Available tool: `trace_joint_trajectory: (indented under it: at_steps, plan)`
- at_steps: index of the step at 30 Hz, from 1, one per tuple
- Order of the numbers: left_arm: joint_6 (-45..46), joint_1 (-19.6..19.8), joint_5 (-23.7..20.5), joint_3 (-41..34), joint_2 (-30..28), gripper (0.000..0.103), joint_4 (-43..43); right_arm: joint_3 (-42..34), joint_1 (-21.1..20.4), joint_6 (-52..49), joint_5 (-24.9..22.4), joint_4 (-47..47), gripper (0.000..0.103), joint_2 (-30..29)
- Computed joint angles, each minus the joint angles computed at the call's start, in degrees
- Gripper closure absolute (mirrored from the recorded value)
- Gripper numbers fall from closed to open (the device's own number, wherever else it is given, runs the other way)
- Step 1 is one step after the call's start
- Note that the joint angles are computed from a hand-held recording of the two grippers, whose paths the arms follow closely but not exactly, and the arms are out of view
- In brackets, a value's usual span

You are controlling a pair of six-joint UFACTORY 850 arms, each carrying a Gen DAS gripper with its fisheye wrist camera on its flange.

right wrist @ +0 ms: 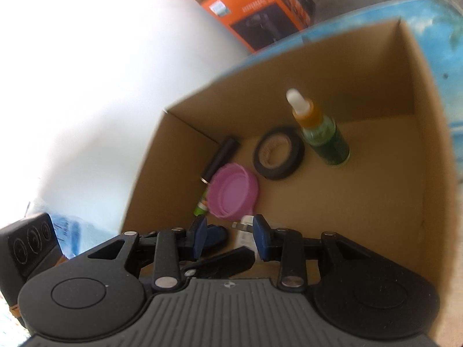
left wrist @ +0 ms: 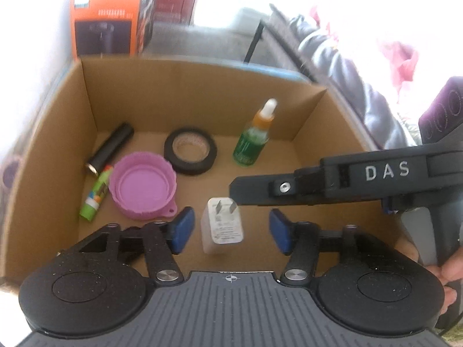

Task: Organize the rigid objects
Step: 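Carry the white plug charger into the box and open the right gripper, then move the right gripper down to the gold-lidded jar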

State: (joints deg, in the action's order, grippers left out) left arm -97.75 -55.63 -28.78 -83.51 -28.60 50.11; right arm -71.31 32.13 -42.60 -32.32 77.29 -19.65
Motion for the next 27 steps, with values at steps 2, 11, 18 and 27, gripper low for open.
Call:
trace_joint_trajectory:
  at_steps: [2,11,18,27]
  plan:
    - [-3.64,-1.43,-1.39,0.86,1.16,0.035,4.98,2.66,0.10,-4.49,1.41,4.52,0.065,2.87]
    - [-23.51,-11.20,-14.41,8.86,7.02,0.004,26.60,18.93,3.43,-37.73,9.67,34.91,0.060,20.25]
    - [-25.15,-15.76,-19.75,11.95,6.54,0.001,25.42,25.21,8.06,-42.53,15.90,38.11,0.060,26.45]
    - [-25.04,-16.81,-21.40,13.57,3.80,0.001,21.49,26.71,11.33,-33.64,14.23,35.48,0.060,23.30]
